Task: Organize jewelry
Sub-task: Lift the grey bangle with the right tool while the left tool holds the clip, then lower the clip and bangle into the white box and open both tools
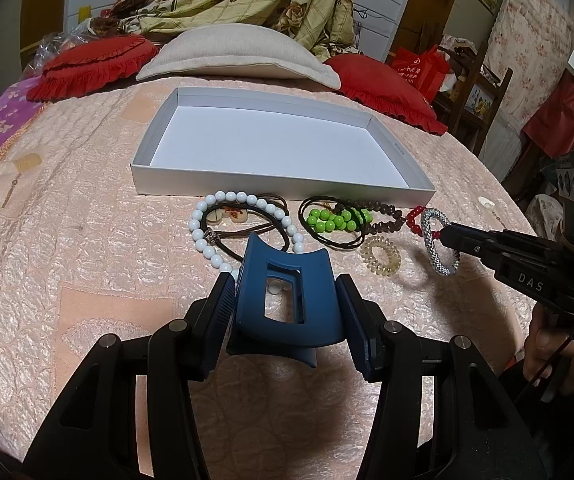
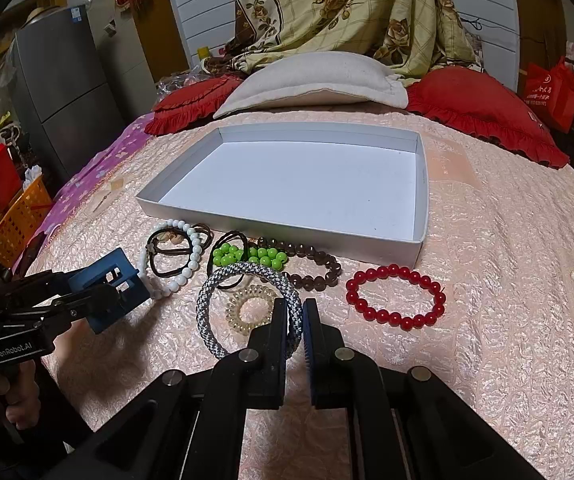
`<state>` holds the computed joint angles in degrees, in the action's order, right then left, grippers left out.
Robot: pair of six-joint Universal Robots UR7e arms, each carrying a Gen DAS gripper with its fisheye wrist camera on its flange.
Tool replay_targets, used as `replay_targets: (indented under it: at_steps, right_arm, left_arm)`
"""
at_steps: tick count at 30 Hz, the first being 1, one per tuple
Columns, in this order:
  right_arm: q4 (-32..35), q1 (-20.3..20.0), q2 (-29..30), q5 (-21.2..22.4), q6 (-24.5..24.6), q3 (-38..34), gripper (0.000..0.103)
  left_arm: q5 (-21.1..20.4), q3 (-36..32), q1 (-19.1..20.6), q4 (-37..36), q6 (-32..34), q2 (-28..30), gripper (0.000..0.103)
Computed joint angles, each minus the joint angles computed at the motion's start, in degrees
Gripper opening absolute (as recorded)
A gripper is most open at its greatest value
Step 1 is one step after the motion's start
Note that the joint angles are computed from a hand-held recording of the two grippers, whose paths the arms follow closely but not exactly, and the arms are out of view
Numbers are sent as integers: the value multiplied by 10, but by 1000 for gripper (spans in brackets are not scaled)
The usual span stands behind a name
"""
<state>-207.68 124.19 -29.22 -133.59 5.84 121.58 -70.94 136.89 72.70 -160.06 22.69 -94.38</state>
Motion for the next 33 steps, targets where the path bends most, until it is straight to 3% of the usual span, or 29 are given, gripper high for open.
replay_targets:
  at_steps: [22,27,33]
  right_arm:
    - [2,-15,-14,11,-6,-16,7]
    - [12,-41,-24,11,-34,-54,7]
    - [51,-86,-13,2,-38,-110,7]
  left_arm:
    - [-7,-35,-1,4,-1,18,51]
    - [-2,-91,-18,-30,28,70,51]
    - [-1,-203,3,-48,49,194,51]
